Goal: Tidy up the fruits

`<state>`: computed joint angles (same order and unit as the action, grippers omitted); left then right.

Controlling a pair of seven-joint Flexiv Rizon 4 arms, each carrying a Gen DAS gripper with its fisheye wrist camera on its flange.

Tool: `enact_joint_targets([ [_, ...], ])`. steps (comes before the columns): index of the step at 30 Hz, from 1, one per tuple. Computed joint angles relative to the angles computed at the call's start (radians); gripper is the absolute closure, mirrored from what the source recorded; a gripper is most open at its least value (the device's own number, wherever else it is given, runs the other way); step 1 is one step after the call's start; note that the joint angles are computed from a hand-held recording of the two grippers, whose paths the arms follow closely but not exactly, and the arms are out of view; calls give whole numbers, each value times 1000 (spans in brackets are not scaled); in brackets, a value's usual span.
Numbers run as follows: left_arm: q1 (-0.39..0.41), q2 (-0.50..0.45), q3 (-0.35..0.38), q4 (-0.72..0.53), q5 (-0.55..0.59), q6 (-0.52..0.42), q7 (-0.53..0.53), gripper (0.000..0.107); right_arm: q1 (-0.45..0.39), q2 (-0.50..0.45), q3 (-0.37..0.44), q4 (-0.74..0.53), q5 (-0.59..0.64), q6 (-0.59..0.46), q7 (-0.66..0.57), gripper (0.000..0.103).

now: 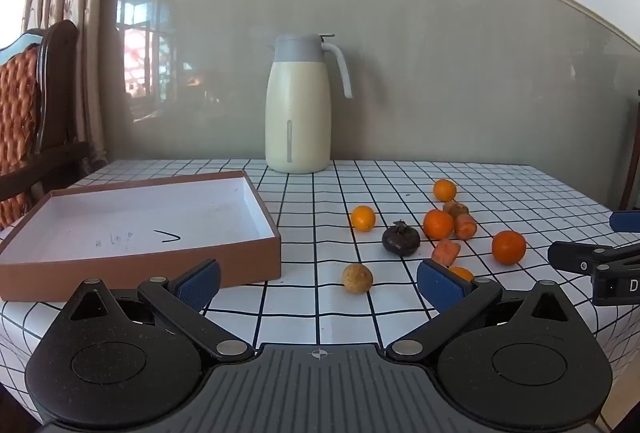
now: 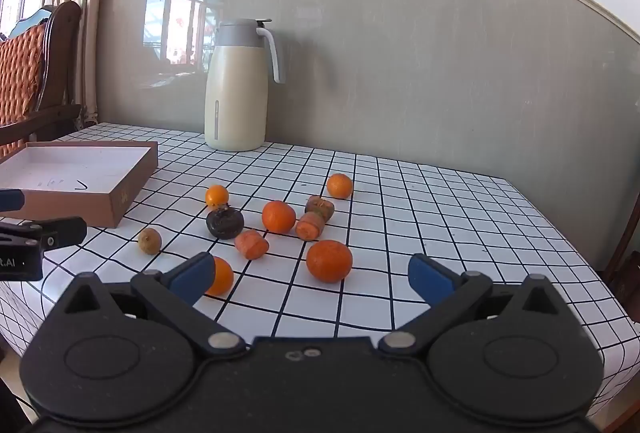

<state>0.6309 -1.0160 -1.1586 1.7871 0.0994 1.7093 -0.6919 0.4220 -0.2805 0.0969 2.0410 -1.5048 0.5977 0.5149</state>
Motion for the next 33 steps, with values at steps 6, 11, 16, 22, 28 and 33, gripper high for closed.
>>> enact_joint_targets([
  [6, -10, 8, 16, 4, 16, 33, 6, 4, 0, 0, -1, 0, -3, -2, 5, 6],
  [11, -7, 6, 15, 0, 23, 22, -13, 4, -2, 11, 3, 13, -7, -7, 27, 6],
  [16, -8, 0, 11, -8, 17, 11, -7, 4, -5, 6, 2, 10, -11, -2, 21, 6],
  [22, -3, -5, 7, -8, 14, 11, -1, 4, -3, 1, 1, 3, -4, -3, 9, 6],
  [28, -7, -2, 10, -8, 15, 14, 0, 4, 0, 1, 1, 1, -1, -5, 7, 6],
  [33, -3, -5, 6, -8, 16, 12, 1, 4, 1, 1, 1, 0, 1, -9, 5, 6],
])
